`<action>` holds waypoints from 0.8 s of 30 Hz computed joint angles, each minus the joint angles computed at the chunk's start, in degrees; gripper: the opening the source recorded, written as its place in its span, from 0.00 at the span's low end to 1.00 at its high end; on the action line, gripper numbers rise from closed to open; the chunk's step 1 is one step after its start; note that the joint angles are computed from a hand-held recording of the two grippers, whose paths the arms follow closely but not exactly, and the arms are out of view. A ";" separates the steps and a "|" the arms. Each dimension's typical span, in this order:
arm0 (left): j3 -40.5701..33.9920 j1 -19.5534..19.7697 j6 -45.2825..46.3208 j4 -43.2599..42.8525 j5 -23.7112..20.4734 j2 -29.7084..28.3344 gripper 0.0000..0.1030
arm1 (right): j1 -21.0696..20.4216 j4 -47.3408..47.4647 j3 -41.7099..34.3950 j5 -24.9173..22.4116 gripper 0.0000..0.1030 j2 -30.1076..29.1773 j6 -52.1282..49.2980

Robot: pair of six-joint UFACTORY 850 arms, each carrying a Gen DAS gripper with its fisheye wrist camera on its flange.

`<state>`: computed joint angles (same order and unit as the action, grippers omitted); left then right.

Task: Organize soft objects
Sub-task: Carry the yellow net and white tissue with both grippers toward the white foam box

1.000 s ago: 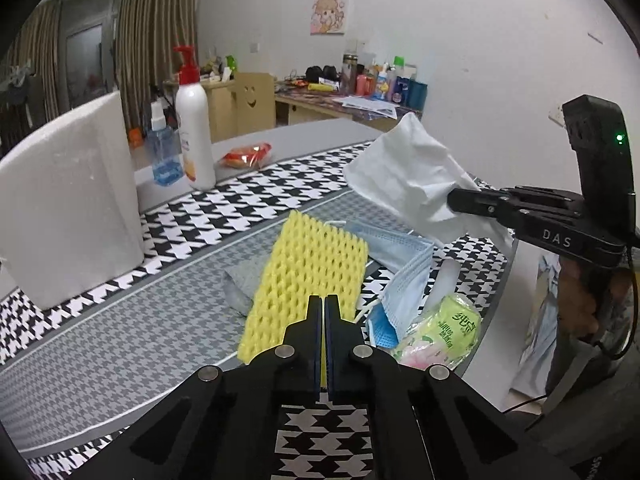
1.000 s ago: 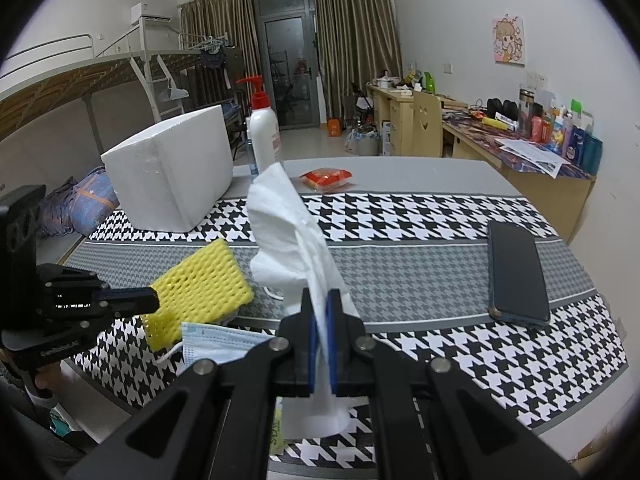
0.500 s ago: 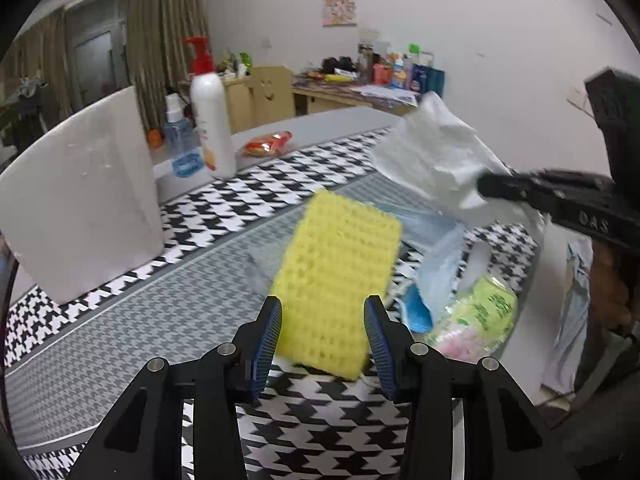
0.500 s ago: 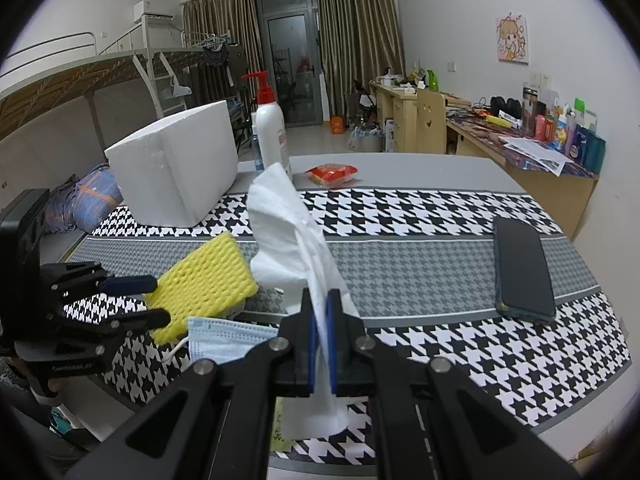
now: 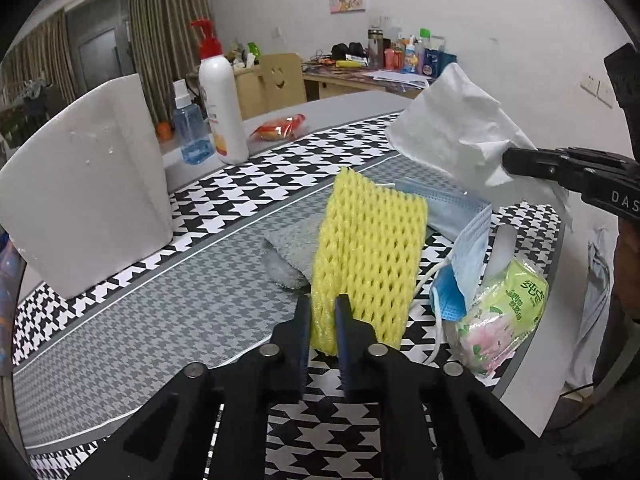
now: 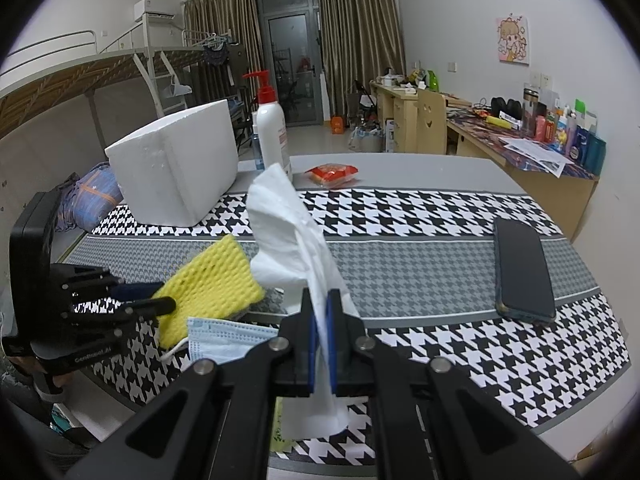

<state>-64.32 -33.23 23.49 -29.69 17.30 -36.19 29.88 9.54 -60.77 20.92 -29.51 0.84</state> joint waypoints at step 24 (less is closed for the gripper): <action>8.47 1.86 -17.02 12.25 10.03 9.89 0.10 | 2.04 0.01 -0.79 2.90 0.07 1.52 -1.23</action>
<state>-55.85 -31.38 6.47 -17.43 27.33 -26.30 31.92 9.55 -61.56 23.81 -27.99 -0.39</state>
